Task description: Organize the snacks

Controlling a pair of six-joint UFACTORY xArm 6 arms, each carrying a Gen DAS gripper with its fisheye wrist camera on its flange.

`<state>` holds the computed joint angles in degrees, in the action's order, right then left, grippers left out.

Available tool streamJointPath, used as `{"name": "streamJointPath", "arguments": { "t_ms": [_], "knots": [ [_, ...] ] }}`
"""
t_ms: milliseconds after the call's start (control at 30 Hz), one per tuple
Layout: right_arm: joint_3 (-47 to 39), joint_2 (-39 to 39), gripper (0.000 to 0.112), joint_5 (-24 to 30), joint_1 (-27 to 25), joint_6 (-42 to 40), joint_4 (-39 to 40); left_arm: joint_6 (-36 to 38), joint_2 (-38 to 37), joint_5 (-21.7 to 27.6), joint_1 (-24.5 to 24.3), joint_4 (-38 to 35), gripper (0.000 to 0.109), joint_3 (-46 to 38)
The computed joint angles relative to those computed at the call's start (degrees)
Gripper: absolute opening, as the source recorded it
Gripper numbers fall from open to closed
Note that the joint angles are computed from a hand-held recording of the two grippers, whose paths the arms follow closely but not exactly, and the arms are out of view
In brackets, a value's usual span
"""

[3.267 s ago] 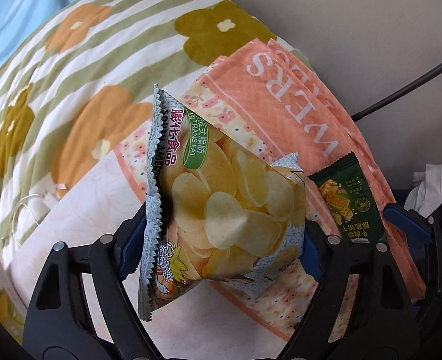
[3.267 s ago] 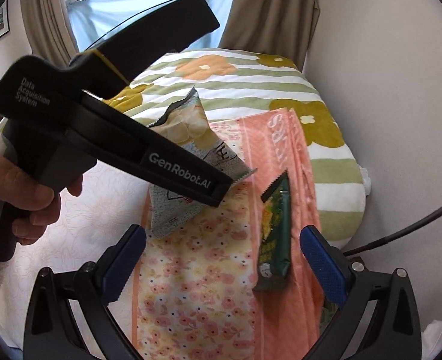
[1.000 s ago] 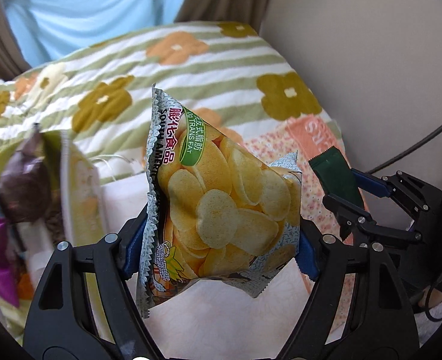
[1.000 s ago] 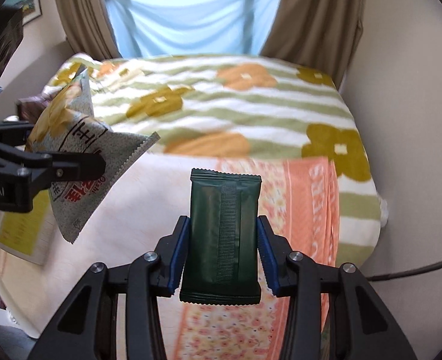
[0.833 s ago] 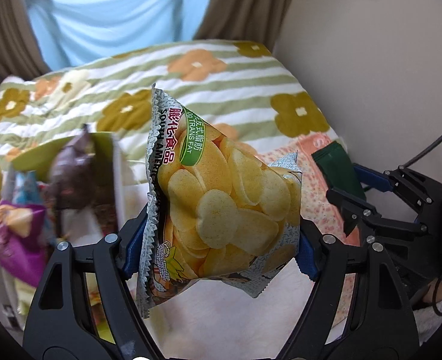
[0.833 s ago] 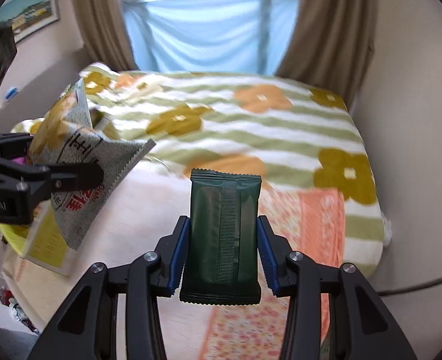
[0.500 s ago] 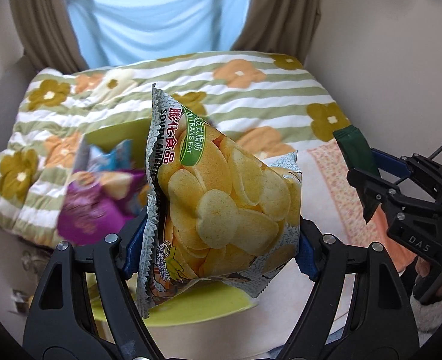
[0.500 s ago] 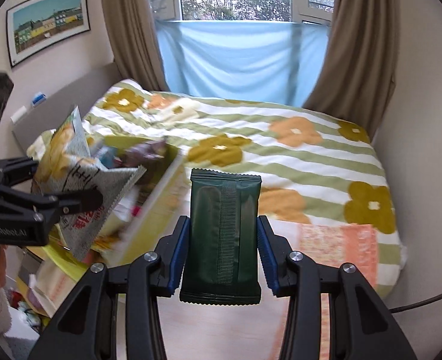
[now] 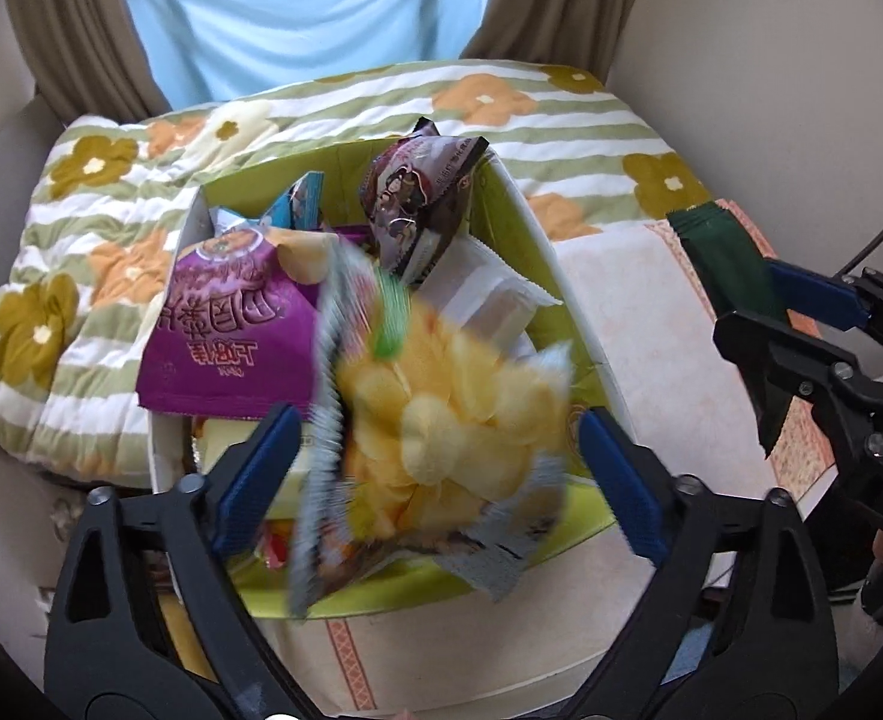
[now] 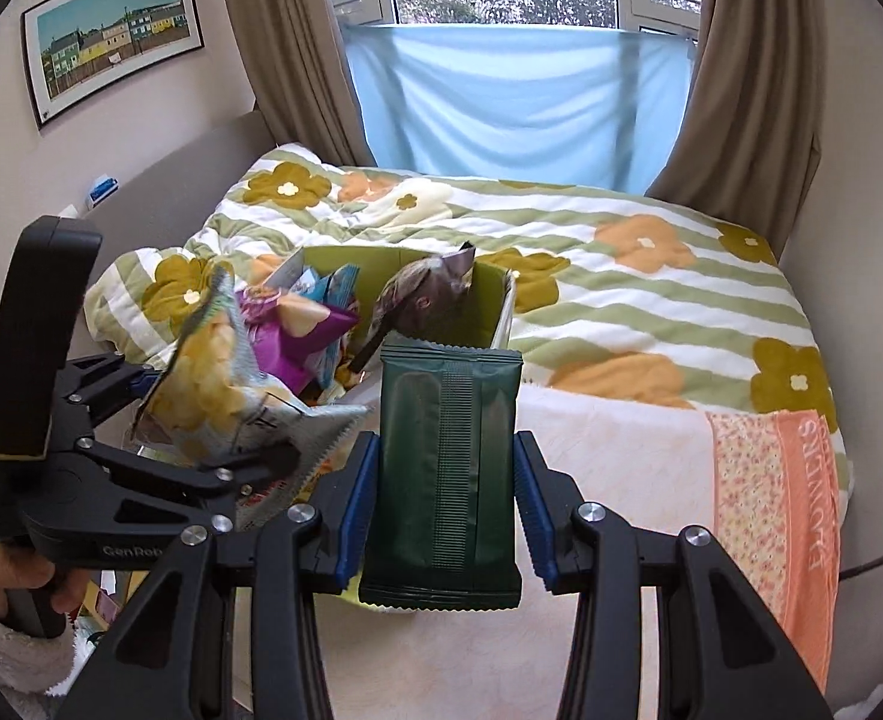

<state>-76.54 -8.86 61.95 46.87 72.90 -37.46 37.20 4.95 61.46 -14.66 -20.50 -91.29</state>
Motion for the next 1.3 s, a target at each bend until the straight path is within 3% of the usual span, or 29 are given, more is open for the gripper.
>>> {"name": "streamJointPath", "arguments": {
  "t_ms": [400, 633, 867, 933, 1000, 1033, 1067, 1300],
  "knots": [
    [-0.13, 1.34, 0.04, -3.71, -1.82, -3.86, 2.75, -3.23, -1.79, -0.19, 3.11, -1.83, 0.1, 1.42],
    [-3.94, 5.76, 0.04, -7.97, -6.17, -10.42, 7.49, -4.69, -1.65, -1.17, 4.66, -1.34, 0.1, 0.07],
    [-9.33, 10.86, 0.041, -8.24, -7.39, -15.52, 9.69, -5.38, -1.43, -0.65, 6.4, -0.7, 0.1, -0.18],
    [-9.78, 11.47, 0.046, -8.91, -7.32, -15.93, 10.91, -5.21, -1.44, -0.46, 6.79, -0.71, 0.1, -0.09],
    [-9.46, 11.23, 0.062, -9.23, -6.71, -14.36, 10.0, -4.73, -1.56, -0.28, 7.23, -0.92, 0.099, 0.23],
    [-9.11, 10.86, 0.08, -9.03, -6.3, -13.31, 9.17, -4.34, -1.76, -0.29, 7.44, -1.02, 0.099, 0.61],
    [-8.86, 10.59, 0.091, -8.83, -5.87, -12.14, 8.13, -3.83, -1.97, -0.34, 7.66, -1.16, 0.099, 1.0],
    [-7.72, 8.25, 0.092, -3.93, -2.48, -5.01, 3.74, -0.62, -3.38, 0.09, 8.72, -2.94, 0.099, 2.86]
  ]
}}
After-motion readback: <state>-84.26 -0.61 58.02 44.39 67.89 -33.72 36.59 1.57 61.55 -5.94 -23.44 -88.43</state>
